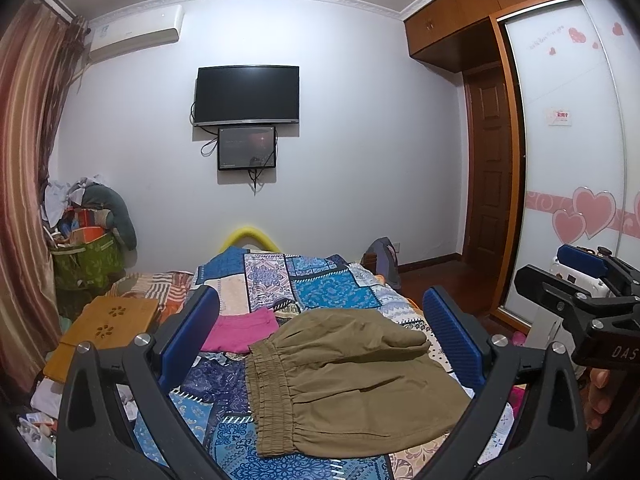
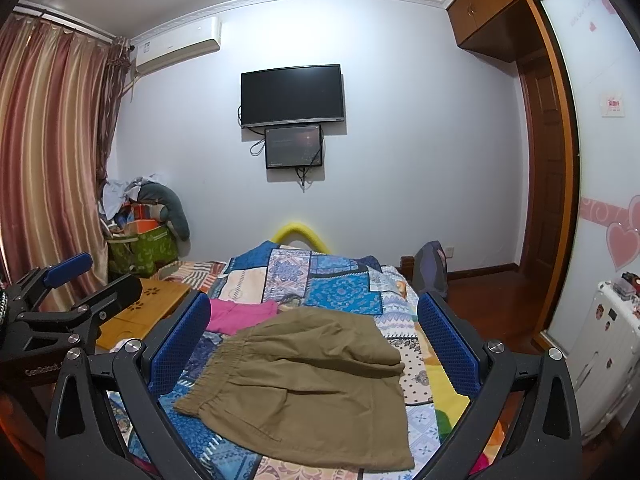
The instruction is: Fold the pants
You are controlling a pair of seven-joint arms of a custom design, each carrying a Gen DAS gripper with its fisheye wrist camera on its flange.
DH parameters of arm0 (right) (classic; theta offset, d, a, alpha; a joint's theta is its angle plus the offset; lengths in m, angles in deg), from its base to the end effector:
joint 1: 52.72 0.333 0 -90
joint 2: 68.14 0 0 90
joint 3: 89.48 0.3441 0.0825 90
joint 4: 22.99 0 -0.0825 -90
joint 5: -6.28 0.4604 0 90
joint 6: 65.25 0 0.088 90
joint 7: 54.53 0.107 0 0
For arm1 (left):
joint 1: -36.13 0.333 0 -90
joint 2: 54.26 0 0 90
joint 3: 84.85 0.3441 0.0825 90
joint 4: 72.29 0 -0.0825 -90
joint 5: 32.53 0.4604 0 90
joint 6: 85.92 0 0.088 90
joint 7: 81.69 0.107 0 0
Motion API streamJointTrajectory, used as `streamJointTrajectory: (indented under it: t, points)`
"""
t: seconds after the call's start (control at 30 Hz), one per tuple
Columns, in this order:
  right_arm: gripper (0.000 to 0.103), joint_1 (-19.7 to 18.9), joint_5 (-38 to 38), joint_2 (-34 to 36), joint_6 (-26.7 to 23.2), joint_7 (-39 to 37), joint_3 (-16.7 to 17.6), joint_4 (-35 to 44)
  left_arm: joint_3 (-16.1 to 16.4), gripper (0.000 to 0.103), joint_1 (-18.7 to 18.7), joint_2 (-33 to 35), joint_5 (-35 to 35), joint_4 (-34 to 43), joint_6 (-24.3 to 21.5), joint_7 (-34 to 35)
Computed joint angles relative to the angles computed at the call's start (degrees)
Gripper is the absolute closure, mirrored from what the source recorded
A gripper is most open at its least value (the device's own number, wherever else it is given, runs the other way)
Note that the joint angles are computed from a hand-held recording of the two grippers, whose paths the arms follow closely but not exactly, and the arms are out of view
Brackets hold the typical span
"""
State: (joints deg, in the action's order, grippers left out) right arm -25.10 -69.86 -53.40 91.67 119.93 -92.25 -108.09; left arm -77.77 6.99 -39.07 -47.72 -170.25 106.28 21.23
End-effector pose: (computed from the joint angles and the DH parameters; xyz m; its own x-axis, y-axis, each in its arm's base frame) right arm 0.6784 0.3614 0.6336 0.0169 -0.9988 -0.0460 -0.2458 0.0404 -0.9685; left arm 0.6970 -0.2646 0.6031 -0.3225 -0.9465 -0.0098 -0.1796 0.0713 -0.9812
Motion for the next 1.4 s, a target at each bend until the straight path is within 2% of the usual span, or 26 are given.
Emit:
streamJointTrajectory:
  t: [0.1,0.2,0.5,0.67,0.93,1.03,1.4]
  points:
    - [0.0,0.03,0.0,0.06,-0.01,0.0,-0.03,0.05,0.79,0.0,-0.69,0.08,-0.34,0.16,-0.16,0.02]
    - [0.0,0.0,0.1,0.07,0.02,-0.14,-0.03,0.05,3.07,0.0,-2.77,0.33,-1.17,0.47,-0.35,0.29]
    - [0.0,-0.03,0.13,0.12,0.02,-0.07,-0.06,0.13,2.61,0.0,-2.25,0.02,-0.6,0.29,-0.49,-0.38]
    - [0.0,0.05,-0.49,0.16,0.0,0.58,-0.17,0.06,4.68,0.0,-4.2,0.37,-1.34,0.58,-0.42,-0.13]
    - [0.0,-0.07,-0.25,0.16,0.25,0.42,-0.17,-0.03,4.99,0.0,-4.59,0.4,-2.62,0.49,-0.05,1.19]
    - [0.0,-0.12,-0.07,0.16,0.29,0.26,-0.13,-0.02,3.99,0.0,-3.72,0.3,-2.57,0.33,0.03,1.27]
    - [0.0,0.0,0.65,0.04,0.12,-0.67,0.06,-0.06,5.37,0.0,-5.16,0.59,-4.43,0.58,0.12,2.49]
